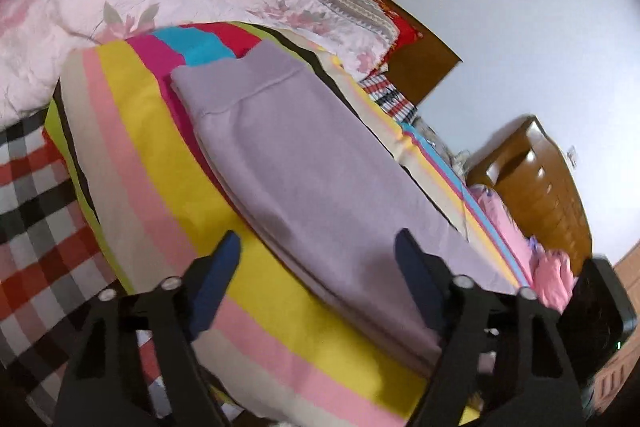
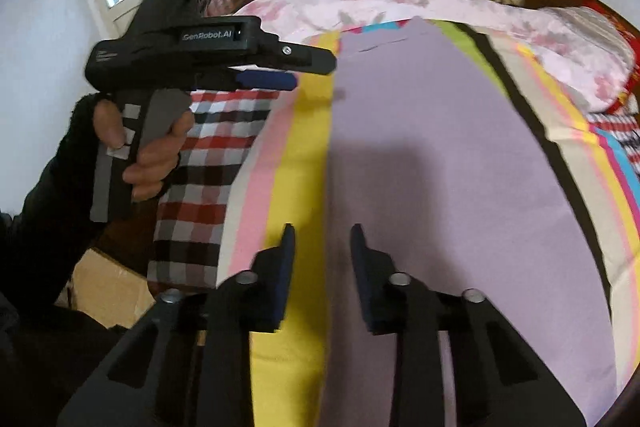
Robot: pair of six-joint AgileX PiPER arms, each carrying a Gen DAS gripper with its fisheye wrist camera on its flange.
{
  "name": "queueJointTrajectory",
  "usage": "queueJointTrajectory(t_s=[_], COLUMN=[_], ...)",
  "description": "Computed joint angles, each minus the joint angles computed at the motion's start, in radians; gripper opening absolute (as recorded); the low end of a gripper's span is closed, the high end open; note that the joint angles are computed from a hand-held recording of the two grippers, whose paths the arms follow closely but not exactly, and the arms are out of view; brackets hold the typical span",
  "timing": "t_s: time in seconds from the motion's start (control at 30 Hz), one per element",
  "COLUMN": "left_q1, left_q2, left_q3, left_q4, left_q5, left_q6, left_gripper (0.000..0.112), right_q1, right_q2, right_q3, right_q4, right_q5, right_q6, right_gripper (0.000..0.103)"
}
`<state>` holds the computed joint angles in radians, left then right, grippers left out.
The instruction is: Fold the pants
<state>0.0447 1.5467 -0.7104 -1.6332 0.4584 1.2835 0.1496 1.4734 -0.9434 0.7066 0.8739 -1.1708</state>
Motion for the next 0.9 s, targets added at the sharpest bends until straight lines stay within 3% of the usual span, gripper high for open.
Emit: queueJointTrajectory(t_s=[0.2,0.27,0.47,0.63,0.73,0.8,0.9], left_q1=[0.027,0.023,0.009,0.004,0.006,0.002,0.008], left_q2=[0.033,0.062,0.114,0.116,0.108,0.097,0.085], left_q3=[-0.018,-0.046,-0.067,-0.053,-0.056,-0.061,-0.062], left_q4=[0.003,0.007,-0.034,-0.05,-0.038,-0.025,-0.023], left_q5=[0.053,0.061,0.074,0.067,0.066,0.051,0.048], left_q6=[0.055,0.054,0.078,0.104,0.103,0.096,0.091], left_gripper=[0.069,0.07,0.073,0.074,0.075,0.075,0.076], right_q1=[0.049,0.047,0.105,0.092,0.022,-0.051,-0.075], right_q2=[0.041,0.058,0.025,0.027,0.057,0.088,0.082], right_q3=[-0.02,-0.029,0.006,0.008,-0.034,-0.089,-0.124], right_q4=[-0.09,-0.089,-0.172,-0.159,-0.072,0.014,0.048], right_q5=[-0.074,-0.065,-0.14,-0.152,-0.067,0.053,0.119], right_q6=[0.093,0.104,0.137,0.079,0.058,0.052,0.059], right_gripper=[0.023,0.023,0.024,0.014,0.005,0.004,0.004])
